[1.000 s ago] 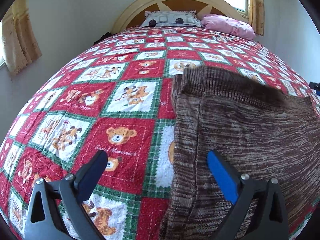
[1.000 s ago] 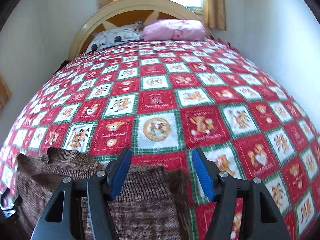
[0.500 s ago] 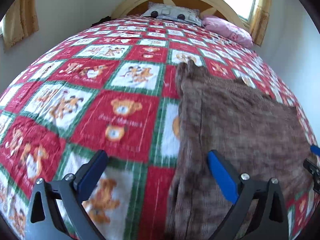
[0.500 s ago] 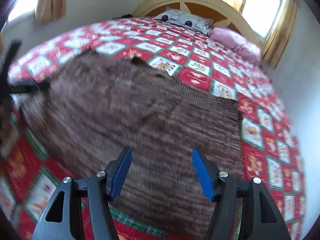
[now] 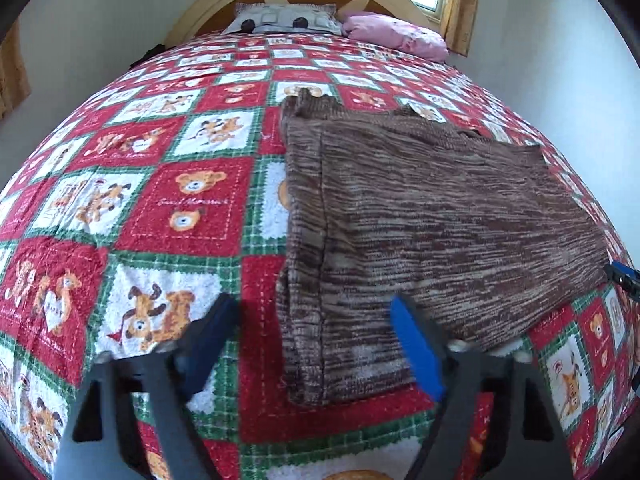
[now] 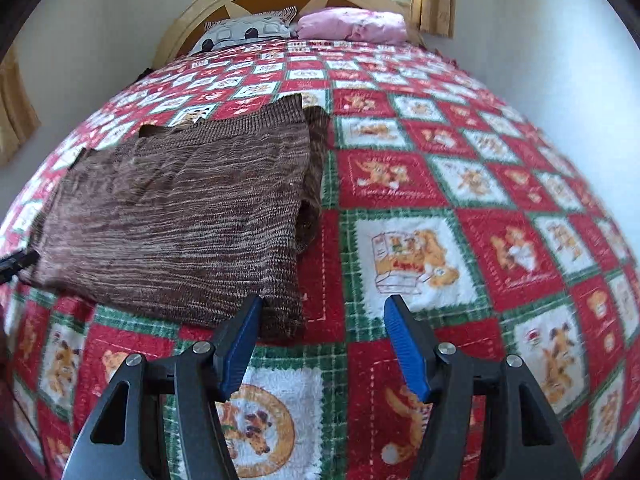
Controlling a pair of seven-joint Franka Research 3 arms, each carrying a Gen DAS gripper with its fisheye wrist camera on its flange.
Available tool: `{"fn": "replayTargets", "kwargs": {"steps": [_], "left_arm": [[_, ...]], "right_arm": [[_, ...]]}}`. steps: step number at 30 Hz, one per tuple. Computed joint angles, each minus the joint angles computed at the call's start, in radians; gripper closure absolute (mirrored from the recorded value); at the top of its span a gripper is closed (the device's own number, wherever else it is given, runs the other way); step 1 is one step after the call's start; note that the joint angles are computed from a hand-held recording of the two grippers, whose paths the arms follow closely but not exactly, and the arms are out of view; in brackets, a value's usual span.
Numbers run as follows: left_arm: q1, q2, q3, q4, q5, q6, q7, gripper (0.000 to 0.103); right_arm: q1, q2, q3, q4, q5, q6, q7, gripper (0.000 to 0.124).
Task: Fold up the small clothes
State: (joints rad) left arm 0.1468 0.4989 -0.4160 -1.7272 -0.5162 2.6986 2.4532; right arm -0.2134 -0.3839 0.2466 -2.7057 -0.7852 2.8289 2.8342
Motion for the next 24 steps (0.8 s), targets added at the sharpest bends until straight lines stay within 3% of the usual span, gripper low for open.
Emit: {"fn": "replayTargets", "kwargs": {"steps": [1,2,3,4,6,7,8,10,16,20,22,24], "left_arm": [[0.005,-0.003,-0.005,-0.004,-0.004,-0.002,0.008,0.039],[0.011,-0.006,-0.011,-0.008,-0.011,-0.004,0.019,0.054],[0.026,-0.011,-0.025,-0.012,-0.028,-0.023,0.043,0.068],[0.033,-0.015,-0.029,-0.014,-0.04,-0.036,0.061,0.072],[0.025,-0.023,-0.016,-0.017,-0.046,-0.045,0.069,0.091],[0.03,-0.019,-0.014,-0.002,-0.055,-0.081,0.07,0.094],[0.031,-0.015,-0.007,0.015,-0.061,-0.119,0.064,0.095],[0.031,-0.014,0.016,0.045,-0.068,-0.204,0.04,0.097],[0.048,-0.068,0.08,0.048,-0.109,-0.401,0.062,0.099],[0.022,-0.093,0.118,0.006,-0.112,-0.384,0.124,0.099],[0.01,-0.096,0.123,-0.017,-0.123,-0.336,0.14,0.098],[0.013,-0.105,0.115,-0.033,-0.164,-0.309,0.167,0.098]], "right_arm": [[0.004,0.004,-0.017,-0.003,0.018,0.021,-0.002,0.061],[-0.001,0.011,-0.026,-0.008,0.031,0.054,0.007,0.062],[-0.008,0.016,-0.033,-0.015,0.042,0.098,0.009,0.074],[-0.008,0.03,-0.042,-0.017,0.063,0.147,-0.01,0.094],[0.061,0.055,-0.114,-0.03,0.179,0.223,-0.121,0.112],[0.069,0.051,-0.115,-0.031,0.193,0.22,-0.133,0.115],[0.078,0.037,-0.116,-0.037,0.207,0.217,-0.153,0.117],[0.154,-0.001,-0.182,-0.079,0.297,0.252,-0.226,0.118],[0.269,-0.171,-0.241,-0.185,0.418,0.201,-0.347,0.118],[0.232,-0.132,-0.169,-0.174,0.442,0.164,-0.38,0.118],[0.22,-0.104,-0.157,-0.173,0.47,0.177,-0.393,0.118],[0.174,-0.127,-0.1,-0.193,0.479,0.204,-0.373,0.118]]}}
